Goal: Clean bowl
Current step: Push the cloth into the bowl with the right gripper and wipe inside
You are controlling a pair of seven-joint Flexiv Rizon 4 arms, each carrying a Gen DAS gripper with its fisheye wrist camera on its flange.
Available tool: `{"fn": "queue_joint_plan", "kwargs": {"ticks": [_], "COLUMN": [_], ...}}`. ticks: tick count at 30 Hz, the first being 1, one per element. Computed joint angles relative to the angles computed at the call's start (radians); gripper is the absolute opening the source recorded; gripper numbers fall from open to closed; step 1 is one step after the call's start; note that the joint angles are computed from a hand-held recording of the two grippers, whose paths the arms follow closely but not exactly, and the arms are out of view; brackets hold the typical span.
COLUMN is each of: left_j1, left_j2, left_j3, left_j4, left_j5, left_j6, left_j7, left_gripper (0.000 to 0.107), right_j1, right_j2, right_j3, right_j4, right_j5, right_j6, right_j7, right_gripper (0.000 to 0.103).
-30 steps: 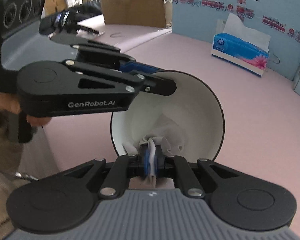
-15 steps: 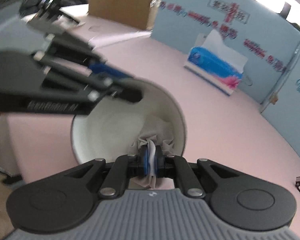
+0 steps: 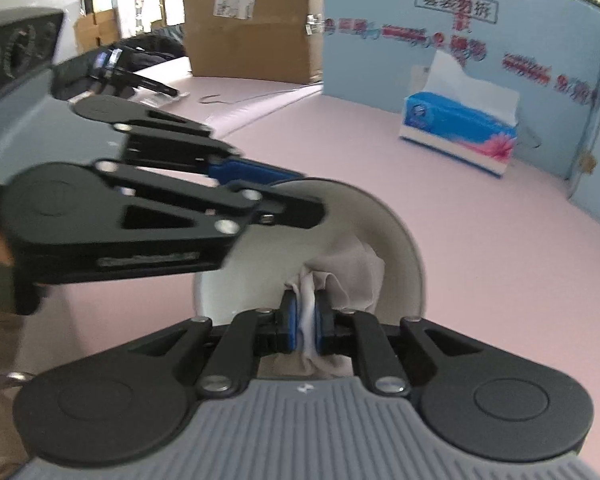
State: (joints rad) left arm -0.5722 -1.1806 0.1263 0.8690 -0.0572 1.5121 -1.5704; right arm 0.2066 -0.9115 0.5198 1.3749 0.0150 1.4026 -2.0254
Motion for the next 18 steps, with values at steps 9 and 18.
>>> {"fn": "queue_joint_plan", "kwargs": {"ticks": [9,18], "left_j1": [-0.011,-0.002], "left_j2": [-0.006,-0.015], "left_j3": [0.013,-0.014], "left_j4": [-0.016,-0.033], "left_j5": [0.004,0.009], "left_j6": [-0.003,-0.012], "left_j7": [0.012,0.031], "left_gripper": [0.019,0.017], "right_j1": [-0.051,0.156], "right_j2": [0.006,0.095], "right_j3": [0.071,-0.261], "right_j4": [-0.050,0.092], "right_j5": [0.114,-0.003], "right_j6": [-0.170,0.015], "right_j7": [-0.069,0.029], "right_gripper": [0.009,0.007]}}
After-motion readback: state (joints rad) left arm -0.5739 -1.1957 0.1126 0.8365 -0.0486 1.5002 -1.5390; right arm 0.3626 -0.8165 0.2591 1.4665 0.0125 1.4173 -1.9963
